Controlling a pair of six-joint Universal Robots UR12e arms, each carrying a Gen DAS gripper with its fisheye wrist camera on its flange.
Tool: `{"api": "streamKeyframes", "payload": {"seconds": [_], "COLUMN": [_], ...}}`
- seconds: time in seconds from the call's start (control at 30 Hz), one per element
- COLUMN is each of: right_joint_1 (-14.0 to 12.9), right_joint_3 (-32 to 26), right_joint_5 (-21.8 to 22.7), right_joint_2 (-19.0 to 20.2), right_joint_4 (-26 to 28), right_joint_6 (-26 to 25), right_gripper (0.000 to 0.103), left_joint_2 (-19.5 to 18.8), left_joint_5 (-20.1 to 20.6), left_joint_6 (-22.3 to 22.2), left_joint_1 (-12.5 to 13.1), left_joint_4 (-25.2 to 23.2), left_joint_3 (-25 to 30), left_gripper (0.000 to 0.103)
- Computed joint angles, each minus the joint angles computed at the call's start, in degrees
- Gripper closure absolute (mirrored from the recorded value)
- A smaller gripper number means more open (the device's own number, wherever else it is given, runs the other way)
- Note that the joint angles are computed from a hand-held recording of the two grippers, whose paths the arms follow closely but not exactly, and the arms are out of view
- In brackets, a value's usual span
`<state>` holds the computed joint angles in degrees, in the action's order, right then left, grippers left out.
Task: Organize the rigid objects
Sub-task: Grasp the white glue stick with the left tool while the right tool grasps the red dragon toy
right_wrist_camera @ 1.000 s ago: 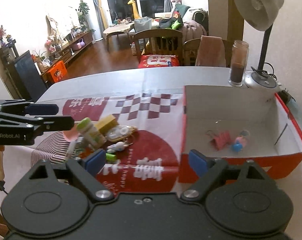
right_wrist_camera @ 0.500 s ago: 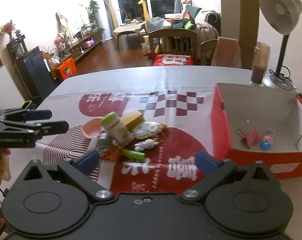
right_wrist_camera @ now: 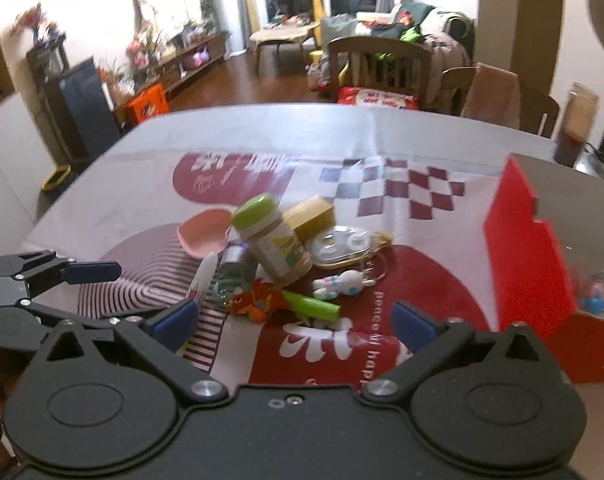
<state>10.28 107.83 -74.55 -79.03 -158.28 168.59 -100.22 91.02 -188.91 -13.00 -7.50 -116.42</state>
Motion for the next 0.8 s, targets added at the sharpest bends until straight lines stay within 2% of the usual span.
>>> {"api": "streamKeyframes", "payload": {"seconds": [0.27, 0.5, 0.8], "right_joint_1": [2.85, 4.32, 5.48], "right_joint_3": [-2.65, -4.87, -7.07], "right_joint_5": [-4.03, -7.53, -8.42], "right_joint_2": [3.71, 6.23, 8.17], "right_joint_4": [1.86, 4.68, 7.65], "right_joint_6": [-2.59, -3.89, -3.30], "right_gripper": [0.002, 0.011, 0.020], "left_joint_2": [-2.05, -3.59, -4.68], "left_joint_5": [0.75, 2.22, 2.12], "left_joint_6": [0.00, 2.44, 3.71], "left_joint_1": [-0.21, -0.68, -0.88], "left_joint_4": [0.95, 2.50, 3.16], "left_joint_3": [-0.08, -0.04, 0.26], "left_gripper": [0.022, 0.022, 0.025]}}
